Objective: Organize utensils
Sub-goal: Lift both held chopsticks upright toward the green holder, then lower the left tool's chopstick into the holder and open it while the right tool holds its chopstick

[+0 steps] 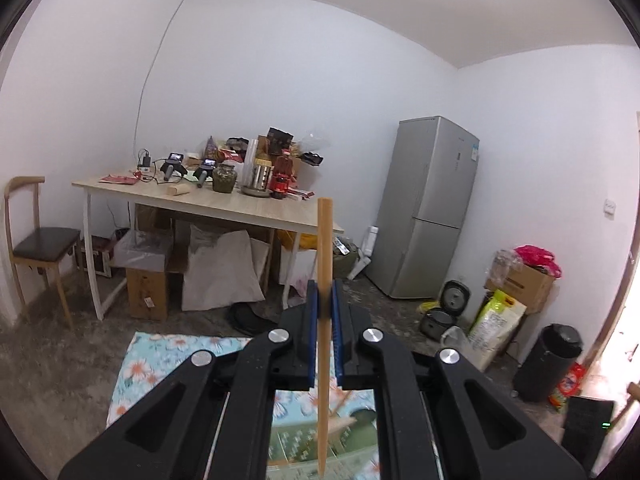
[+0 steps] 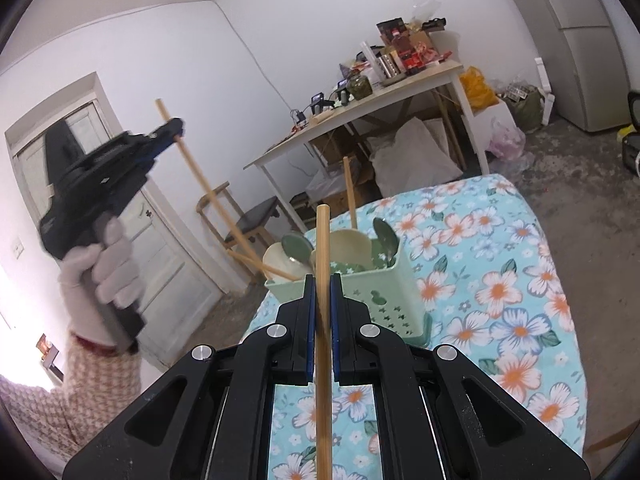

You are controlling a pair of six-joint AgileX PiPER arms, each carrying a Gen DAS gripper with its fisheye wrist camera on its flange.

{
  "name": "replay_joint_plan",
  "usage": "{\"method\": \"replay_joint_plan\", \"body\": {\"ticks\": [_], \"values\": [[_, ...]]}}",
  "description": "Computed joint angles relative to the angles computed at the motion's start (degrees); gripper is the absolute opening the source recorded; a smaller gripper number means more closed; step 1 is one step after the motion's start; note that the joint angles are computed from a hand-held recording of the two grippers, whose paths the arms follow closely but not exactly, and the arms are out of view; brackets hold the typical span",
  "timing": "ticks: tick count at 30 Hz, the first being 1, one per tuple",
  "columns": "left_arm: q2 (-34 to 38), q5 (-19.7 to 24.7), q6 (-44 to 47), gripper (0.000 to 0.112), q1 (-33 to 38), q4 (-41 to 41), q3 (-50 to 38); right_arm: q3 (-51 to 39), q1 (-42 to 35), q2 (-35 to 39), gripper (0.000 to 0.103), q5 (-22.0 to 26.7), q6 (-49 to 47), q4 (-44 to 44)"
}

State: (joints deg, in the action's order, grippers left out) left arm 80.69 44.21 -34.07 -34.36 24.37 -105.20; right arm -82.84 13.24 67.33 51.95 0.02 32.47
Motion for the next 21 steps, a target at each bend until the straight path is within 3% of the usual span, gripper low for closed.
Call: {"method": "replay_joint_plan", "body": {"ticks": [6,21], "values": [[6.43,-3.17,-1.34,0.006,3.11,0.12,-2.17,-0.13,-1.78,1.23,0.005,0.36,-0.83,0.79],[12.62,-5.39,-16.94,0.006,1.37,14.96,3.94,0.64,-3.72,1.84,0.005,1.51,-1.75,1.88]]}}
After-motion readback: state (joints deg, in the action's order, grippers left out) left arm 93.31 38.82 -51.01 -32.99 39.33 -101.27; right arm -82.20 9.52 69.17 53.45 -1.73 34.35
